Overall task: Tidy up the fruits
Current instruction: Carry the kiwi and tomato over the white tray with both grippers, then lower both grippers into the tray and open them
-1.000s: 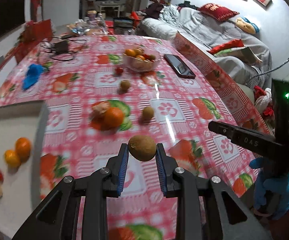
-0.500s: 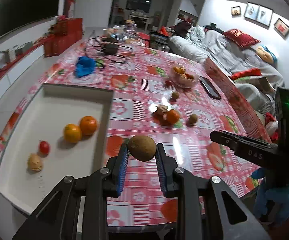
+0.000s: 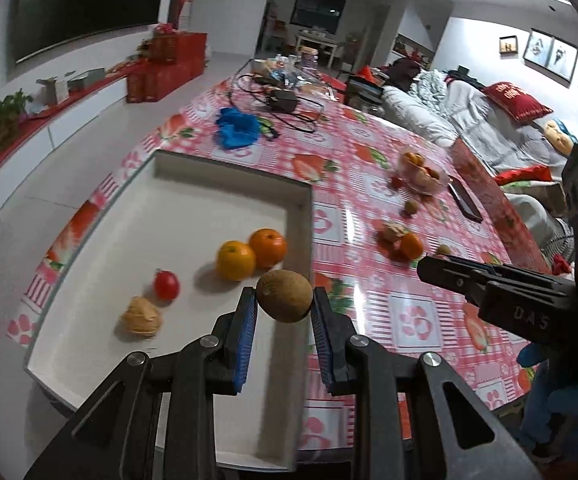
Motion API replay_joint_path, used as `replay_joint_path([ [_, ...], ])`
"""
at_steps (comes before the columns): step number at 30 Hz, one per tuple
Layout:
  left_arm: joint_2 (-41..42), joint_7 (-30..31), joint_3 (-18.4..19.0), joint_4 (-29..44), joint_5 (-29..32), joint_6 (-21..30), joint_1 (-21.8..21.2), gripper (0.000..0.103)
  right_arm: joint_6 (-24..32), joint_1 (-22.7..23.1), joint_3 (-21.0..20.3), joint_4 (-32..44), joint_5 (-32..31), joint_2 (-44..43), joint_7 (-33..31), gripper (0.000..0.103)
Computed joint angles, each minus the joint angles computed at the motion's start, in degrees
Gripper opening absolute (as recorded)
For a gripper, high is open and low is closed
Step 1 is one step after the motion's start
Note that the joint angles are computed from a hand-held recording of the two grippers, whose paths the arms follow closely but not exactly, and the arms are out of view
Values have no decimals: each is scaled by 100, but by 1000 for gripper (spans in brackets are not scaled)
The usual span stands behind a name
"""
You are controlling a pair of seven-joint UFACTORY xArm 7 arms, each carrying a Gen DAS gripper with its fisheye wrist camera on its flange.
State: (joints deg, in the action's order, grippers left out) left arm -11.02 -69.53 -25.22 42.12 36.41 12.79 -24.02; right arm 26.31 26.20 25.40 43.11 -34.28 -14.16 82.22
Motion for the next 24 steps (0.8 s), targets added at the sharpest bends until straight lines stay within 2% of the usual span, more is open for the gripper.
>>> replay_joint_path([
  [4, -122, 54, 96, -218, -110, -112, 91, 30, 3, 70, -24, 454, -192, 542, -107, 22],
  [11, -233, 272, 190, -520, -390, -197, 308, 30, 15, 549, -432, 1200, -357, 1389, -408, 22],
  [15, -176, 409, 197, -578, -550, -116, 368, 30, -78, 820, -700, 1539, -245, 1801, -662, 22],
  [24, -44, 420, 228, -566, -501, -14, 408, 30, -94, 1312, -1121, 2152, 382, 2515, -1446, 22],
])
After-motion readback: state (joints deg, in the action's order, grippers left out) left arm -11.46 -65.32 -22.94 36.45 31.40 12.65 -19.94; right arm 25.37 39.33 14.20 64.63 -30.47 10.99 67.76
